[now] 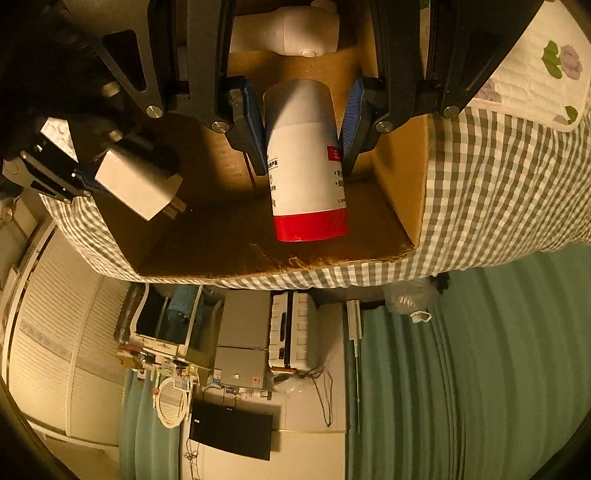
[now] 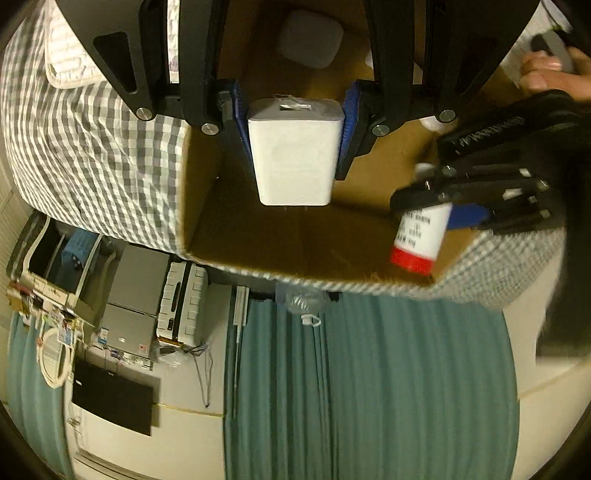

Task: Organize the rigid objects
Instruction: 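Open both grippers to drop the bottle and charger into the box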

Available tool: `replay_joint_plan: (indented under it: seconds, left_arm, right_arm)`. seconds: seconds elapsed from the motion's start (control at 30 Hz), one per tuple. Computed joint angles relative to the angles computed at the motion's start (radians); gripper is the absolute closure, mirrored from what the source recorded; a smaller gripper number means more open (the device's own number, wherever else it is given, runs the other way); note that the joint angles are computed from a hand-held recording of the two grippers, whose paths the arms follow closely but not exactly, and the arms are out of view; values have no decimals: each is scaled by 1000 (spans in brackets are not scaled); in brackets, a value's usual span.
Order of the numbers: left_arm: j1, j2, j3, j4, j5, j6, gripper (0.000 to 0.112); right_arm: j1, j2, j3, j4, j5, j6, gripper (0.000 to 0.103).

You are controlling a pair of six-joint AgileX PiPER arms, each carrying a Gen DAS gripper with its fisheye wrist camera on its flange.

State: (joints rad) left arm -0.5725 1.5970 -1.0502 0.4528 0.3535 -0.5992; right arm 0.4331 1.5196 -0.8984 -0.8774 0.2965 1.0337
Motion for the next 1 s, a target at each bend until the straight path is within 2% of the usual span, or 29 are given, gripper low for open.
replay_joint_plan:
  seconds: [0.07,0.17,0.3,0.37,0.4,0.43,0.53,0.7,0.8,0.87,0.93,1.0]
  left_arm:
    - [-3,4,-7,5,10,-2,74]
    - [-4,10,-16,9,15,3,74]
    - [-18,28,-56,23,60,0,71]
    - [-30,0,-36,98,58,-86,66]
    - [-32,-20,-21,137,50,-131,61]
    - [-32,-37,-14,155,51,-151,60]
    - [-22,-85,-18,99,69,-93,60]
    - [-23,-195,-7,95,124,-106,59]
    - [-27,-265,-5,96,160,-119,57]
    - [-40,-302,-16,115,193,-148,56]
    - [-55,-344,-20,130,224,-170,55]
    - [-71,-390,-26,120,262,-166,54]
  right_arm:
    - [29,8,1,-54,45,43,64]
    - [16,18,-9,-24,40,17,63]
    - [12,24,-24,39,49,-54,62]
    - [33,1,-25,63,72,-66,57]
    - [40,-12,-34,60,89,-62,47]
    - [47,-20,-39,48,103,-51,42]
    - [89,-72,-44,-31,163,31,41]
    - [166,-180,-40,-92,263,107,41]
    - [252,-265,-16,-169,352,198,41]
    - [310,-319,-8,-210,418,250,38]
    - [374,-360,-14,-250,486,299,27]
    - [435,-388,-32,-286,551,323,25]
